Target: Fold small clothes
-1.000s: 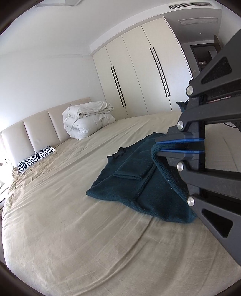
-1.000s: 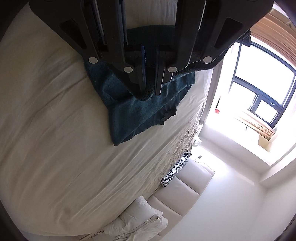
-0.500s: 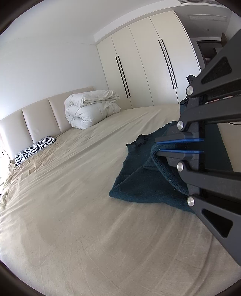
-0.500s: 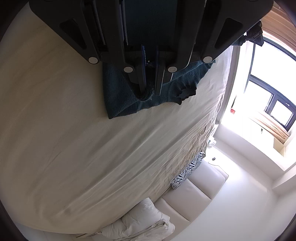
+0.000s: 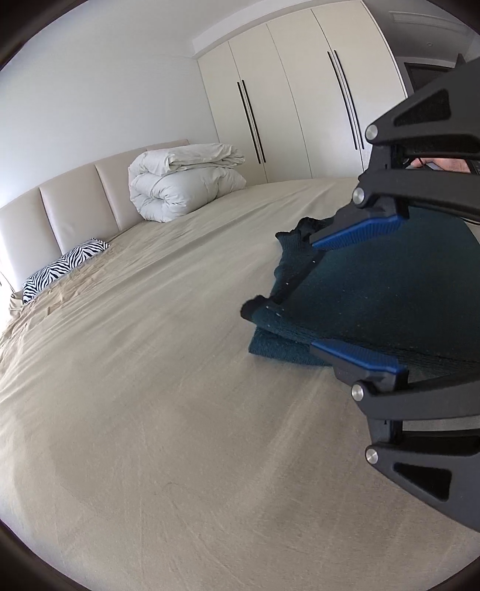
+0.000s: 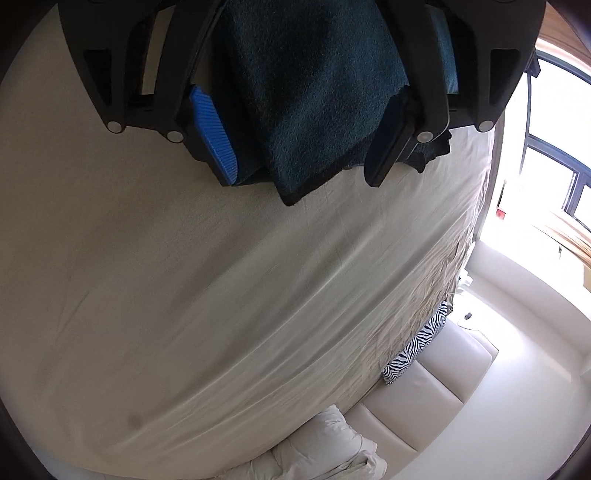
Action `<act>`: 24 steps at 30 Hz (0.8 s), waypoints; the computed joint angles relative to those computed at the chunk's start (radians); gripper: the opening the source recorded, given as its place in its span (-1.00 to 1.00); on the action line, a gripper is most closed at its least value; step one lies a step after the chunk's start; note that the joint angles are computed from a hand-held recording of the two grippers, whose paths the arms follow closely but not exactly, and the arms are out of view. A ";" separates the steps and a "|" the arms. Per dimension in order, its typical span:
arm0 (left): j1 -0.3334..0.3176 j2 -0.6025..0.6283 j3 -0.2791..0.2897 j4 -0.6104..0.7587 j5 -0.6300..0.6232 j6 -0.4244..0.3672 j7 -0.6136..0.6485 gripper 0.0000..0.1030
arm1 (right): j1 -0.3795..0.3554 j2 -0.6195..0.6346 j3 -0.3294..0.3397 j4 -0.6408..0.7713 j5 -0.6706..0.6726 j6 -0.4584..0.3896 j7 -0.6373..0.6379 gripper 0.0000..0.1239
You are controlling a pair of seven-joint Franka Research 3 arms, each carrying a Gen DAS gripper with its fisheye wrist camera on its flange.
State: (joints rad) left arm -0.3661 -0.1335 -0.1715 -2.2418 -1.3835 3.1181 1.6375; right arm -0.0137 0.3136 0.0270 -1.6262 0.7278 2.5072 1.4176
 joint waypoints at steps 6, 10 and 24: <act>0.049 -0.078 -0.095 -0.110 0.296 0.056 -0.264 0.03 | -0.019 -0.083 0.001 -0.123 0.057 0.032 -0.090 0.11; 0.197 -0.138 -0.258 -0.189 0.545 0.058 -0.514 0.03 | 0.009 -0.191 -0.013 -0.248 0.019 0.045 -0.207 -0.08; 0.501 -0.273 -0.562 -0.260 1.013 -0.086 -0.949 -0.07 | 0.079 -0.423 -0.080 -0.544 -0.150 0.015 -0.249 -0.55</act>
